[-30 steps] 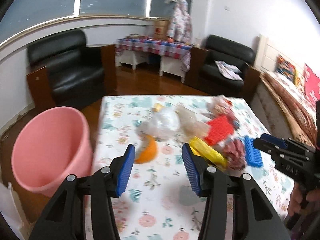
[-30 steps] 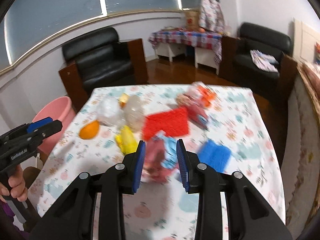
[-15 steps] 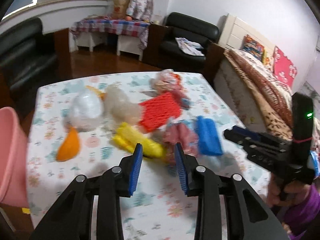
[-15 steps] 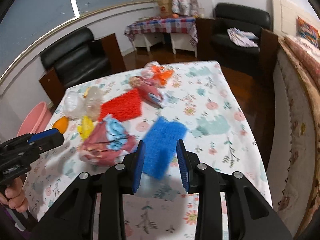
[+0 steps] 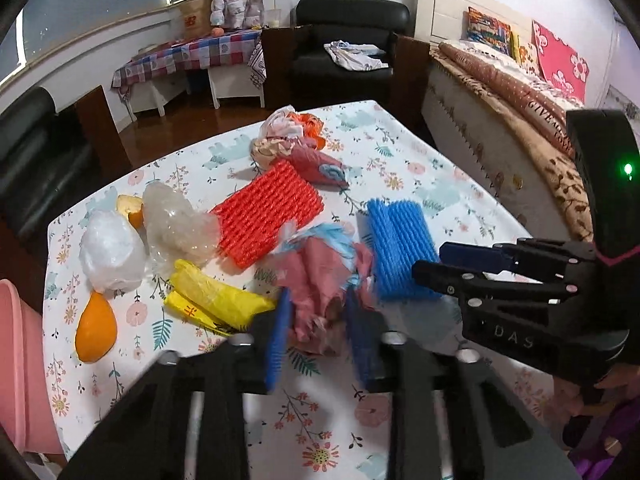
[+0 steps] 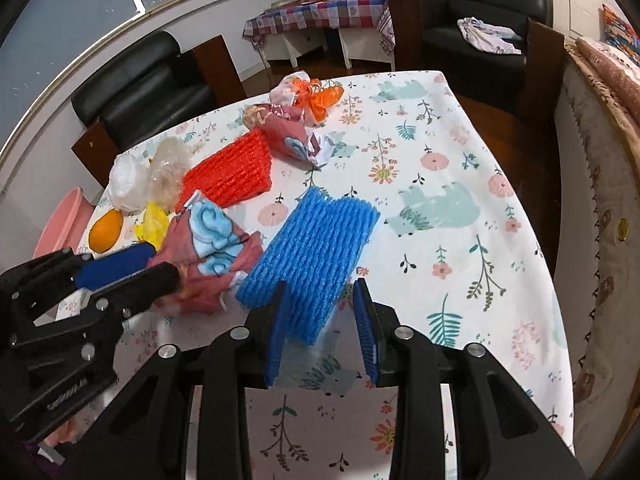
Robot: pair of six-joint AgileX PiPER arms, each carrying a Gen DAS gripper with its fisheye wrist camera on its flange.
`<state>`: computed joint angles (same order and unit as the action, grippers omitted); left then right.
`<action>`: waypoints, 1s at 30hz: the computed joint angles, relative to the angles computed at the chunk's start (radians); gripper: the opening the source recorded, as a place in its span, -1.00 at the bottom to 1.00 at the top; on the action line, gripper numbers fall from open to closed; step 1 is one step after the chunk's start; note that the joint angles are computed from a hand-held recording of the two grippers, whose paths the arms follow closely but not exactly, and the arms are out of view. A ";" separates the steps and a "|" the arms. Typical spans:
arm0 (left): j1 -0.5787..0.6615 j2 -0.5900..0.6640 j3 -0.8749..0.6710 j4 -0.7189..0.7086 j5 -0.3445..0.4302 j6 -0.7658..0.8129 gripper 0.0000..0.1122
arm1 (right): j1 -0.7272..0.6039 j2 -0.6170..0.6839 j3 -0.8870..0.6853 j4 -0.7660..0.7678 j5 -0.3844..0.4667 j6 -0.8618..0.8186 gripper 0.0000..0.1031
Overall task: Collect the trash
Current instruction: 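Grasp the blue foam net with the right gripper while the left grasps the red printed plastic bag, then carry the bag and blue net over the pink bin and open both grippers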
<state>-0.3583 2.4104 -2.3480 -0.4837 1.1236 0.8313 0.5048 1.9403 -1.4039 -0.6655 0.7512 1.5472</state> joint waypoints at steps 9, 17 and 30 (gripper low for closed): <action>0.045 -0.028 0.034 -0.091 0.012 0.037 -0.76 | 0.020 0.003 -0.011 -0.035 0.021 0.032 -0.83; 0.099 -0.074 0.066 -0.176 0.009 0.057 -0.76 | 0.074 -0.027 -0.022 -0.140 0.093 0.103 -0.86; 0.217 -0.080 0.008 -0.236 0.000 0.009 -0.76 | 0.136 0.026 -0.223 -0.215 0.172 0.023 -0.86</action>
<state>-0.1413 2.3307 -2.3396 -0.7202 1.1237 0.8399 0.6404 1.9665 -1.6269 -0.8800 0.9228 1.5698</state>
